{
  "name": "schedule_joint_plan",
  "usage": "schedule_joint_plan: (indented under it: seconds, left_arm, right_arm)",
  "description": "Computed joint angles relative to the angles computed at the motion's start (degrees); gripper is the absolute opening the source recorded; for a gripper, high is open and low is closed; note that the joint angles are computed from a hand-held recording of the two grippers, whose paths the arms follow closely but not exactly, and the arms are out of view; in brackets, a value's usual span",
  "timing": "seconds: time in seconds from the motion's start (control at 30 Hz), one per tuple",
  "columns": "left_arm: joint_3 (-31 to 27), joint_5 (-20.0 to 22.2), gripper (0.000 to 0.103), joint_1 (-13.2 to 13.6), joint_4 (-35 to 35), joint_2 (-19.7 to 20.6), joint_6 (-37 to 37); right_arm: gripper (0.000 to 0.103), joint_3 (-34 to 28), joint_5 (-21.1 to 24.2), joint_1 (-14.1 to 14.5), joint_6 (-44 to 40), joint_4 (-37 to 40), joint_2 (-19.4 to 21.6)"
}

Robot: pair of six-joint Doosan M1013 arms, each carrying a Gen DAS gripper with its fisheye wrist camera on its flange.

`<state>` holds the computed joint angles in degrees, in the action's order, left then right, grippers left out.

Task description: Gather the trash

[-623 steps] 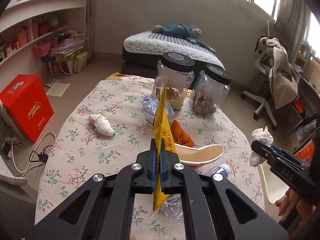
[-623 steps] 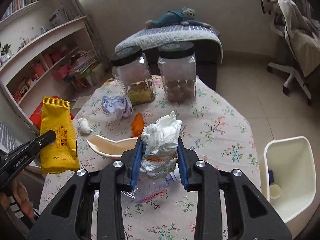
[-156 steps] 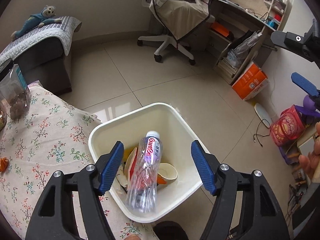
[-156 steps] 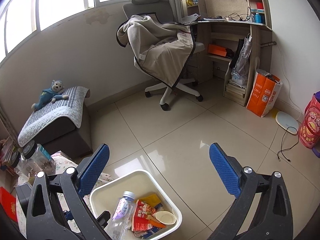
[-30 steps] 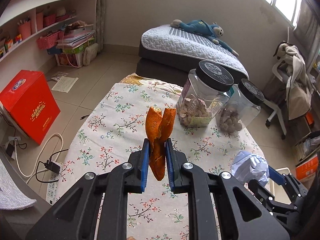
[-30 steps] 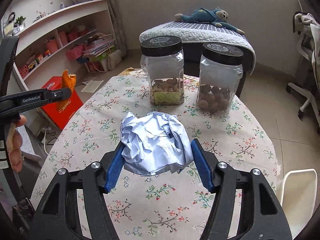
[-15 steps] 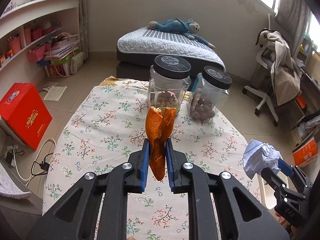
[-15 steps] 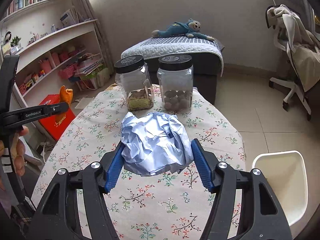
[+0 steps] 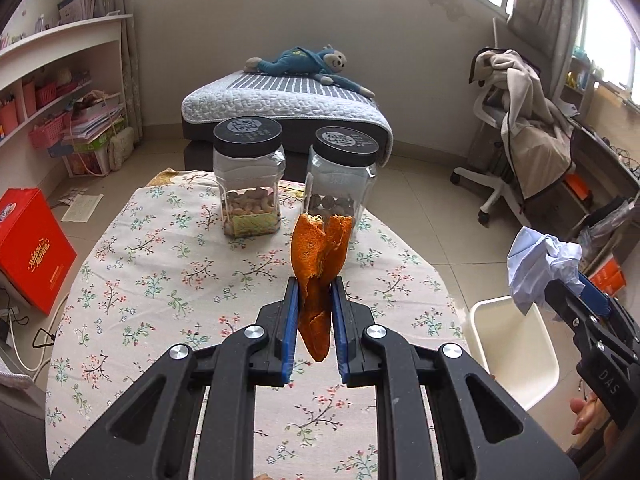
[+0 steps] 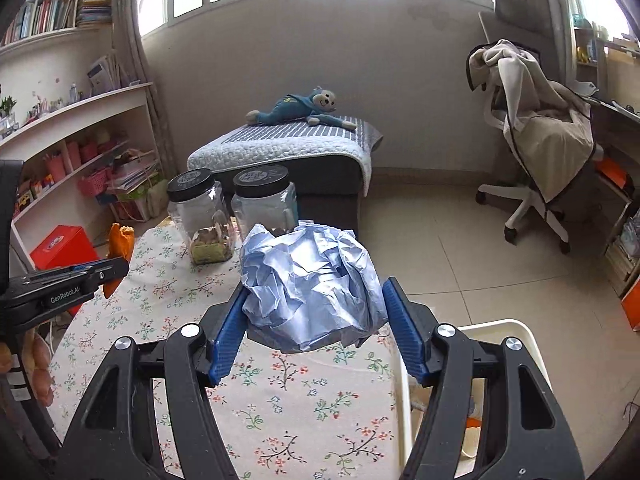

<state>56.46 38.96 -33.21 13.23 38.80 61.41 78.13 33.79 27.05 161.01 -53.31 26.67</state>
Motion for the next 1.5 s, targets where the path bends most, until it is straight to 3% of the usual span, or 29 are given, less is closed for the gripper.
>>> schedule_joint_plan:
  seconds: [0.3,0.53,0.63,0.8,1.0,1.17,1.23,1.27,1.3,1.43,1.5]
  left_arm:
    - [-1.18,-2.48,0.016,-2.91,-1.98,0.62,3.91]
    - [-4.7,-0.09,0.016,-4.72,-7.9,3.33,9.09]
    - [-7.39,1.55,0.016,-5.41,-12.2,5.17,11.73]
    - [-12.9,4.18,0.016,-6.95,-17.61,8.48,15.56]
    - [-21.35,8.78,0.017,-8.92,-22.24,13.13,19.34]
    - [-29.83,15.19,0.019,-9.65,-27.6,17.77,22.37]
    - [-32.17,17.09,0.028,-9.95,-27.99,18.97,22.78]
    - [-32.65,17.43,0.039,-10.09,-27.54,19.16,22.76]
    - [-32.08,16.84,0.046,-10.22,-26.88,18.81,22.66]
    - [-27.59,12.84,0.059,-10.4,-22.27,15.98,21.78]
    - [-24.4,9.35,0.073,-10.37,-17.58,13.9,19.35]
  right_arm:
    - [0.063,3.65,6.88,-1.18,10.77,-8.73,-2.34]
    - [0.064,3.92,14.57,-2.69,10.64,-6.37,-2.4]
    - [0.069,4.7,17.25,-3.08,12.8,-7.38,-2.93]
    - [0.089,6.9,22.04,-3.6,20.26,-11.83,-4.69]
    - [0.095,9.49,26.35,-4.42,28.81,-15.41,-6.95]
    - [0.096,11.34,28.66,-5.15,33.68,-16.76,-8.45]
    - [0.096,11.79,28.91,-5.39,34.72,-16.91,-8.88]
    - [0.096,11.97,29.09,-5.42,35.14,-17.09,-9.02]
    - [0.096,12.07,29.44,-5.28,35.42,-17.26,-9.14]
    - [0.096,11.62,29.85,-4.34,35.0,-19.03,-8.86]
    - [0.096,11.28,29.17,-3.55,34.77,-20.8,-8.61]
